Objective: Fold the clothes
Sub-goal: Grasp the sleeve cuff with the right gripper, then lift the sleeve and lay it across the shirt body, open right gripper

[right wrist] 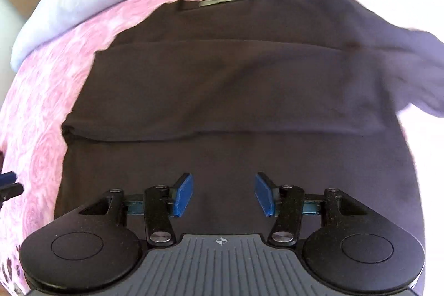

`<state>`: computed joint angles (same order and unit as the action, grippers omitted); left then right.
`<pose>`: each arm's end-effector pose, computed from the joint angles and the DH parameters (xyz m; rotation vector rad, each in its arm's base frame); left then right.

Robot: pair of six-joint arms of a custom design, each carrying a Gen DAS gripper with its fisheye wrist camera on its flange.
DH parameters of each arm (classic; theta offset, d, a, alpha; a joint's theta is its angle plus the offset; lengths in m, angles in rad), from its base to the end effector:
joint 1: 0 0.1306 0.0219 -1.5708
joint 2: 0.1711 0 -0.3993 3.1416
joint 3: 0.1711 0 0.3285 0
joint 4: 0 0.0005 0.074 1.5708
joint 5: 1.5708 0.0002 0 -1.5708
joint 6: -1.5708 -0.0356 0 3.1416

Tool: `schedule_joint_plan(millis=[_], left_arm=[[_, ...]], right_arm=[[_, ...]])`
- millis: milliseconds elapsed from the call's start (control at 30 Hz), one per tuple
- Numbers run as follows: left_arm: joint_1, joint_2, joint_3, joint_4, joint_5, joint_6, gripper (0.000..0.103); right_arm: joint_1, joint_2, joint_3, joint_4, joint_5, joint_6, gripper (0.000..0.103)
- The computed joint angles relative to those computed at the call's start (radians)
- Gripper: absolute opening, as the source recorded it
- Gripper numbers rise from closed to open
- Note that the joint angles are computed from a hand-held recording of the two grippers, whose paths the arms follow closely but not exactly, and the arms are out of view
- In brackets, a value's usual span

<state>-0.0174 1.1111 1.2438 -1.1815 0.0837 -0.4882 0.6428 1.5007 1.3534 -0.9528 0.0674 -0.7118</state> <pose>0.2882 -0.0085 0.4619 0.6823 2.5241 0.0564 0.3512 0.2594 0.3820 0.1155 2.7113 0.3365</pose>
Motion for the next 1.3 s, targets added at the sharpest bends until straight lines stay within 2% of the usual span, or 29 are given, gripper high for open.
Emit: schedule_joint_plan(millis=[133,233,333,467,533,633,733,833,900,1000,1067,1133,1300], left_arm=[[-0.093,-0.014,0.04,-0.025,0.001,0.039,0.03],[-0.145,-0.01,0.066,-0.029,0.01,0.049,0.034],[-0.191,0.021,0.094,-0.027,0.022,0.101,0.036],[-0.288,0.064,0.128,0.012,0.021,0.167,0.039],[-0.341,0.083,0.156,0.012,0.012,0.191,0.053],[-0.418,0.108,0.19,0.013,-0.017,0.2,0.071],[-0.5,0.155,0.233,-0.013,-0.075,0.235,0.079],[-0.591,0.225,0.292,-0.055,-0.163,0.318,0.083],[-0.656,0.276,0.338,-0.104,-0.218,0.394,0.084],[-0.741,0.364,0.423,-0.189,-0.282,0.505,0.084],[-0.797,0.412,0.47,-0.235,-0.296,0.545,0.084],[-0.842,0.452,0.515,-0.26,-0.297,0.545,0.084],[-0.899,0.533,0.617,-0.294,-0.287,0.545,0.084]], right_arm=[[-0.037,-0.117,-0.059,-0.106,0.04,-0.065,0.055],[-0.052,-0.215,-0.093,-0.172,0.111,-0.181,0.055],[-0.062,-0.301,-0.102,-0.247,0.194,-0.313,0.055],[-0.085,-0.402,-0.086,-0.357,0.292,-0.419,0.056],[-0.119,-0.44,-0.086,-0.394,0.317,-0.432,0.056],[-0.239,-0.5,-0.098,-0.405,0.315,-0.363,0.056],[-0.451,-0.553,-0.14,-0.315,0.249,-0.238,0.056],[-0.736,-0.557,-0.183,-0.177,0.081,-0.052,0.058],[-0.904,-0.513,-0.223,-0.046,-0.049,0.041,0.06],[-1.089,-0.387,-0.272,0.134,-0.217,0.11,0.06],[-1.148,-0.306,-0.289,0.237,-0.27,0.103,0.06],[-1.195,-0.231,-0.304,0.337,-0.305,0.085,0.06],[-1.249,-0.138,-0.332,0.488,-0.357,0.007,0.06]])
